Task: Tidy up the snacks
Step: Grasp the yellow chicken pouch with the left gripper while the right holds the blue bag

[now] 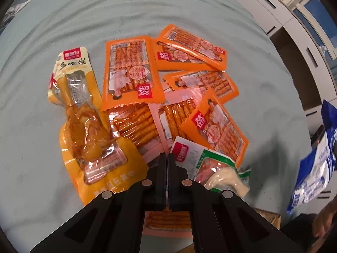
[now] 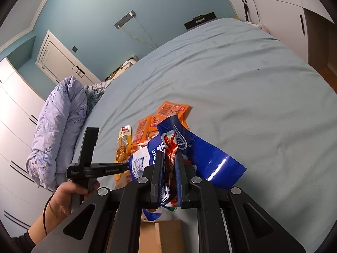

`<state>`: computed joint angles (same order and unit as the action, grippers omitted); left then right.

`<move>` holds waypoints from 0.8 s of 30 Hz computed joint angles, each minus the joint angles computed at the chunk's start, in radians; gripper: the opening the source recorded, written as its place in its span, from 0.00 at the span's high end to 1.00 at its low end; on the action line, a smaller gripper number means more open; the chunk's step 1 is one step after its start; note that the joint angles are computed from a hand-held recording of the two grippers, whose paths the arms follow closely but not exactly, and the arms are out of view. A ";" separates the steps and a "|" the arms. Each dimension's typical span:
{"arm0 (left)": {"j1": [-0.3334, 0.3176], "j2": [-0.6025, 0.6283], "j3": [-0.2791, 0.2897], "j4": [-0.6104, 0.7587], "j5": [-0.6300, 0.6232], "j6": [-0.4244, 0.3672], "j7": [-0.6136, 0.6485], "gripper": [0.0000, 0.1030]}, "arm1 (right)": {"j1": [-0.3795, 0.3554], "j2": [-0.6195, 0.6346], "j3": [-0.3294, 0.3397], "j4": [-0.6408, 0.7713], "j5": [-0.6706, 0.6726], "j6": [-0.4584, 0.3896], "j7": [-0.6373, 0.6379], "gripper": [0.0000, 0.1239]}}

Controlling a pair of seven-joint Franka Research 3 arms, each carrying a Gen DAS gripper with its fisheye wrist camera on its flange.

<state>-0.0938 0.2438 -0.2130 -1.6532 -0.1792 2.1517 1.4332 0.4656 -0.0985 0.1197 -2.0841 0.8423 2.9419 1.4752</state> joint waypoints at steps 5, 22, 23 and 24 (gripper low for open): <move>0.018 -0.095 0.016 -0.069 -0.035 0.066 -0.031 1.00 | 0.012 -0.010 -0.005 -0.010 0.052 0.013 -0.043 0.93; -0.067 -0.495 0.090 -0.349 0.002 0.317 -0.107 1.00 | 0.075 -0.078 -0.013 -0.098 0.245 0.143 -0.234 0.93; -0.068 -0.501 0.094 -0.364 0.003 0.315 -0.112 1.00 | 0.081 -0.086 -0.016 -0.107 0.249 0.149 -0.231 0.93; -0.063 -0.498 0.092 -0.369 0.019 0.308 -0.132 1.00 | 0.090 -0.095 -0.020 -0.116 0.257 0.158 -0.234 0.93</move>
<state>-0.1571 -0.2543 -0.1209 -2.0225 -0.1602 2.4602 1.3017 0.5553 -0.1932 0.0993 -2.1999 1.0994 3.0996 1.2413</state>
